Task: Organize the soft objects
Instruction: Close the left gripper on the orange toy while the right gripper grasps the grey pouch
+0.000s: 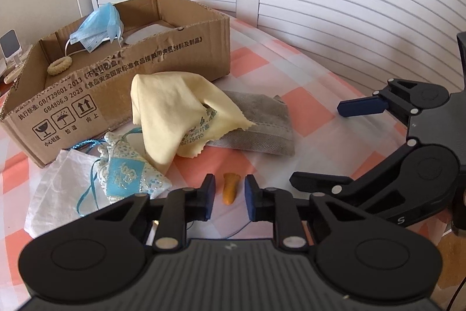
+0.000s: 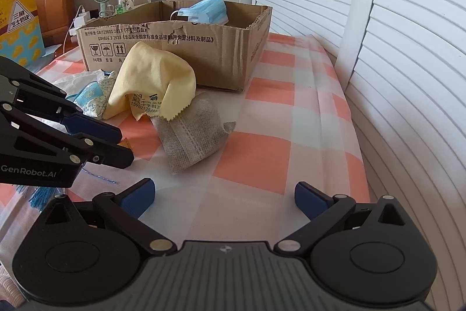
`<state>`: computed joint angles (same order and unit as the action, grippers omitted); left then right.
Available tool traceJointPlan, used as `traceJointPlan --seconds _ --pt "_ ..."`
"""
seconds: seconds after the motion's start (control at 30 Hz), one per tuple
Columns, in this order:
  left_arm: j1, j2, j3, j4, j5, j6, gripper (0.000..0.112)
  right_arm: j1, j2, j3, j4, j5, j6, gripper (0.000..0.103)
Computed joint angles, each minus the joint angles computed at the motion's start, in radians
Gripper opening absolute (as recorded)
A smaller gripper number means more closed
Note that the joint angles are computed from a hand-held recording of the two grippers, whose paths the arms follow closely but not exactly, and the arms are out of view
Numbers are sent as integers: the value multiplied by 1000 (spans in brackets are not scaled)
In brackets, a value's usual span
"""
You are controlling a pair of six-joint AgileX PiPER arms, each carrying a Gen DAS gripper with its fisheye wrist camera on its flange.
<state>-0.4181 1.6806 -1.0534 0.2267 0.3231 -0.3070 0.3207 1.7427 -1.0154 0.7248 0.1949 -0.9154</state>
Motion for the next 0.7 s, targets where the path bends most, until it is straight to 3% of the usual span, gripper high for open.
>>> traceJointPlan --seconds 0.1,0.37,0.7 --pt "5 0 1 -36 -7 35 9 0 -1 3 7 -1 -7 103" --pt "17 -26 20 -76 -11 78 8 7 -1 -10 -96 8 82 103" --pt "52 -93 57 -200 -2 221 8 -3 92 -188 -123 172 -38 103"
